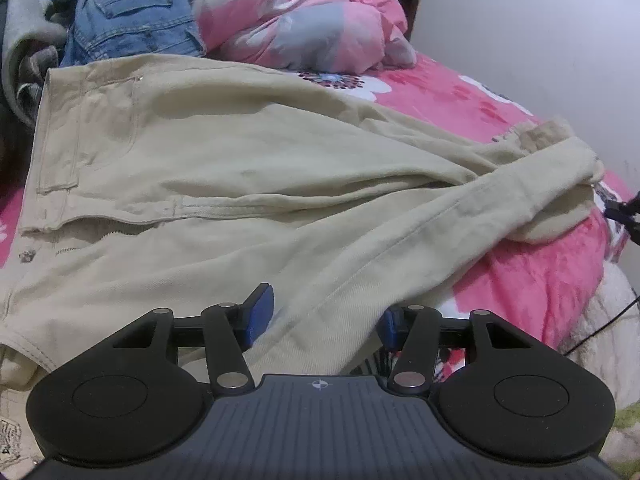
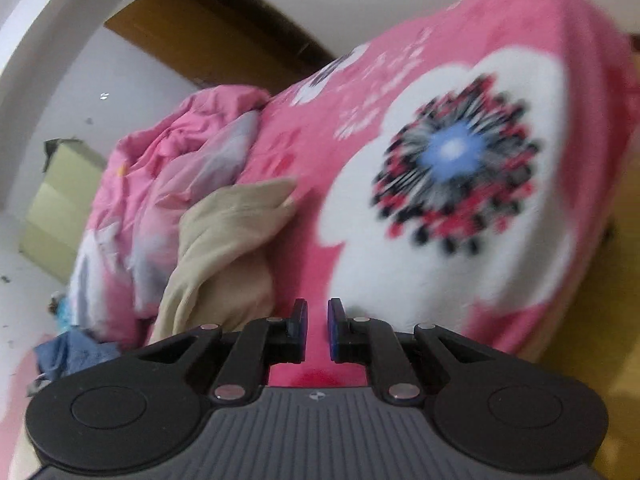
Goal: Fold clothes
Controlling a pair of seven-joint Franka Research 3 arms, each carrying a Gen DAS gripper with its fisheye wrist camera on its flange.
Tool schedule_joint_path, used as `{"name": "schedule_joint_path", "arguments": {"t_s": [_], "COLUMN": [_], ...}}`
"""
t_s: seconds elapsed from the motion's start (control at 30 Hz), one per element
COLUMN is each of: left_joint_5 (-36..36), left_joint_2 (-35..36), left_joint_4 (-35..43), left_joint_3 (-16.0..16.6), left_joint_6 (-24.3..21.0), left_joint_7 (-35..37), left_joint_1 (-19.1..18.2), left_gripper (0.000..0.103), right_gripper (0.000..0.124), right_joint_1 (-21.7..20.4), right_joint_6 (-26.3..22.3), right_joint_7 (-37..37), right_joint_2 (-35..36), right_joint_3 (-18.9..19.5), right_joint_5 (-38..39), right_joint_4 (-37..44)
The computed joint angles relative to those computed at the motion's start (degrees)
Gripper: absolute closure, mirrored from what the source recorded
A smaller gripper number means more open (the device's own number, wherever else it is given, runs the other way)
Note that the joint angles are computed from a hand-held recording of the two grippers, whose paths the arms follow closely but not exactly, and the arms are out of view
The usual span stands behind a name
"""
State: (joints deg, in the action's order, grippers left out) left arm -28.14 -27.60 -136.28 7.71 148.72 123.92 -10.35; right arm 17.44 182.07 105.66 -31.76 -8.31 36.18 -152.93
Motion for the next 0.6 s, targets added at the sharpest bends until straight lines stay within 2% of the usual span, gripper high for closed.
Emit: {"name": "schedule_joint_path", "arguments": {"t_s": [0.07,0.13,0.17,0.23,0.27,0.33,0.4,0.43,0.5,0.53,0.57,0.6], "left_joint_5": [-0.5,-1.9,-2.7,-5.3,-6.7,-9.7,-12.5,-14.2,-18.1,-19.6,-20.9,-22.3], "left_joint_2": [-0.5,-1.1,-1.2,-1.6,-1.5,-1.3,-0.6,-0.3,0.4,1.0,1.5,2.1], "left_joint_4": [0.0,0.2,0.4,0.7,0.9,1.4,2.1,2.4,3.1,3.5,4.0,4.5], "left_joint_3": [0.4,1.1,1.4,2.4,2.8,3.4,3.8,4.0,4.7,4.7,4.6,4.4], "left_joint_6": [-0.5,-1.0,-1.1,-0.9,-0.6,0.0,0.1,0.1,0.0,-0.1,-0.2,-0.3], "left_joint_7": [0.4,1.0,1.4,2.7,3.3,4.4,5.0,5.5,7.4,8.1,8.8,9.5], "left_joint_1": [-0.3,-0.9,-1.3,-2.4,-3.0,-4.0,-4.6,-5.0,-5.7,-5.7,-5.5,-5.2], "left_gripper": [0.049,0.047,0.046,0.043,0.043,0.042,0.042,0.042,0.042,0.042,0.042,0.042], "right_gripper": [0.111,0.111,0.111,0.109,0.106,0.095,0.081,0.073,0.071,0.065,0.059,0.059], "right_joint_1": [-5.9,-10.4,-10.6,-6.8,-2.3,4.2,5.8,8.5,18.0,21.5,23.1,22.6], "right_joint_6": [0.2,0.8,0.6,1.6,0.9,-3.5,-12.2,-17.1,-27.0,-31.3,-35.3,-40.1], "right_joint_7": [0.2,-6.7,-10.1,-14.7,-17.4,-26.9,-40.5,-45.3,-47.0,-47.8,-50.5,-50.6], "right_joint_2": [-1.0,-0.4,0.9,3.6,5.7,10.4,15.8,19.1,26.3,30.6,34.9,39.3], "right_joint_3": [5.3,10.4,11.0,7.8,4.2,-0.3,-1.0,-3.5,-13.0,-16.8,-18.8,-19.3], "right_joint_5": [-0.9,4.8,5.4,2.1,0.6,3.4,11.7,13.3,10.2,9.9,11.8,12.3], "right_joint_4": [0.1,2.4,4.8,8.9,12.2,20.3,29.8,34.8,44.8,49.8,54.8,59.8]}}
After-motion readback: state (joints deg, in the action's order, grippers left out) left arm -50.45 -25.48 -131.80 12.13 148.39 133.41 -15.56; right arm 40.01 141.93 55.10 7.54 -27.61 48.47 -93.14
